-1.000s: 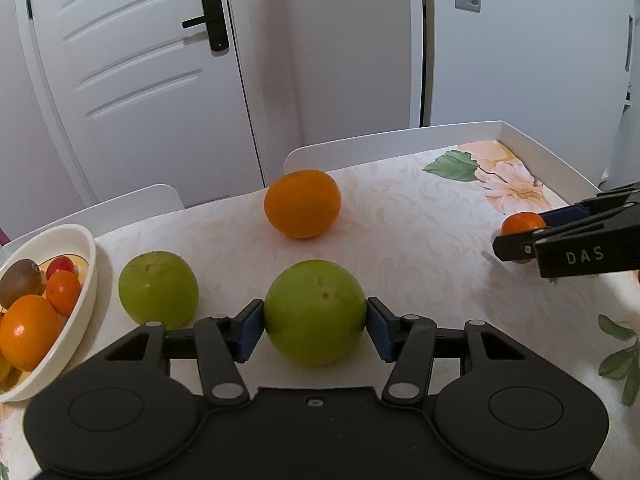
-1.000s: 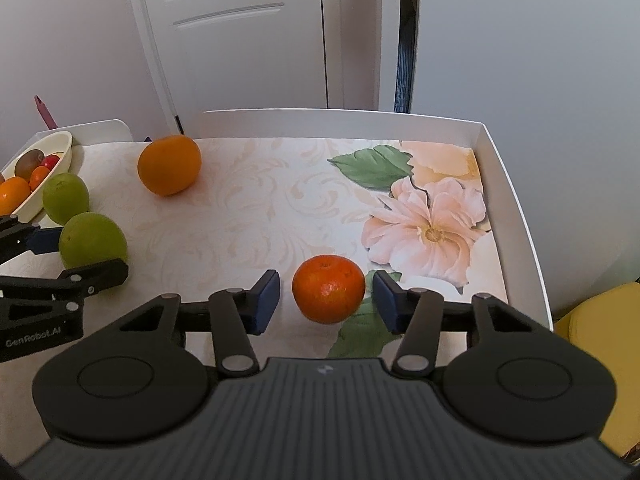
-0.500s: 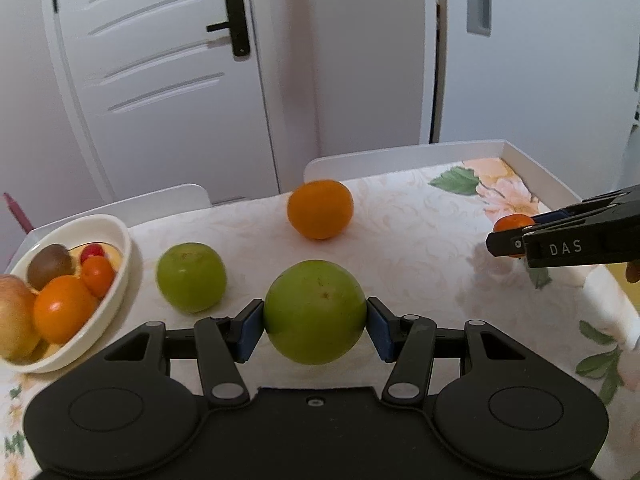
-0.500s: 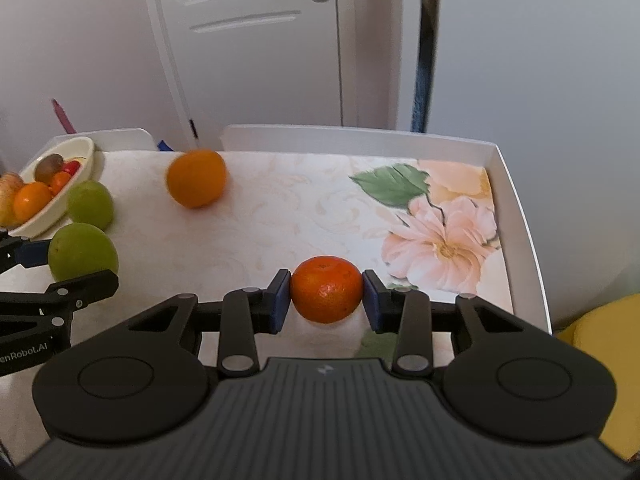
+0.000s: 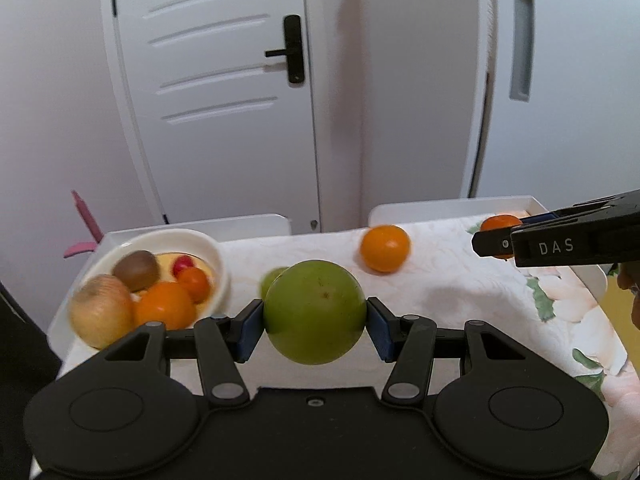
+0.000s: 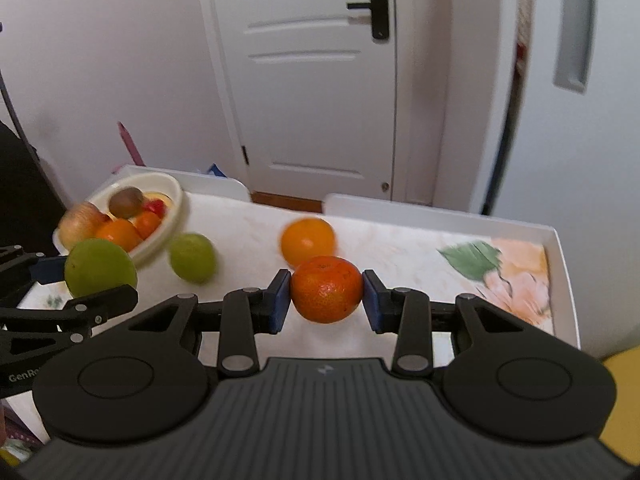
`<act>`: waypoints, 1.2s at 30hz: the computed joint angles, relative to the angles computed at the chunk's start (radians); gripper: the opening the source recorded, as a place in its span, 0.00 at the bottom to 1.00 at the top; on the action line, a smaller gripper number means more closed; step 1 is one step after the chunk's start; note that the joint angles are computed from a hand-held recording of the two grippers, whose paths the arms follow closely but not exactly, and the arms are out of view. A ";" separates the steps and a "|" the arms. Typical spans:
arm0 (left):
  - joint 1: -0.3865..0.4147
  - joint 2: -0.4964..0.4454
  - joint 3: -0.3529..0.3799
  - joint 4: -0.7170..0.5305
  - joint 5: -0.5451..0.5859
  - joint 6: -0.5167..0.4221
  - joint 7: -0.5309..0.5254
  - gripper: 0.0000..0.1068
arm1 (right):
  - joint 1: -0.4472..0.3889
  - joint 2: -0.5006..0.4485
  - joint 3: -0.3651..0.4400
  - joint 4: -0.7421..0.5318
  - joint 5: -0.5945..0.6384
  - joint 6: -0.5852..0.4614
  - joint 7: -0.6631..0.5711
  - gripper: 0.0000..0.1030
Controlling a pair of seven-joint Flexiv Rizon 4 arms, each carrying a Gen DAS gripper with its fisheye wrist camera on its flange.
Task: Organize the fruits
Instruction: 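Carry the green apple and tangerine over the bowl with both tools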
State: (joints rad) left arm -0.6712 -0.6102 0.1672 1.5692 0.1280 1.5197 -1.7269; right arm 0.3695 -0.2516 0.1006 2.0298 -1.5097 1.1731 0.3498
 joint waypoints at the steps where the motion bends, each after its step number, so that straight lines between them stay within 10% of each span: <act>1: 0.012 0.011 -0.006 0.010 -0.001 0.003 0.006 0.55 | 0.010 -0.008 0.003 -0.018 0.012 -0.010 -0.010 0.51; 19: 0.289 0.072 -0.142 0.078 -0.128 0.065 0.223 0.55 | 0.238 -0.258 -0.081 -0.421 0.240 -0.117 -0.231 0.51; 36: 0.461 -0.110 -0.279 -0.145 -0.286 -0.088 0.481 0.55 | 0.341 -0.602 -0.178 -0.897 0.664 -0.177 -0.601 0.51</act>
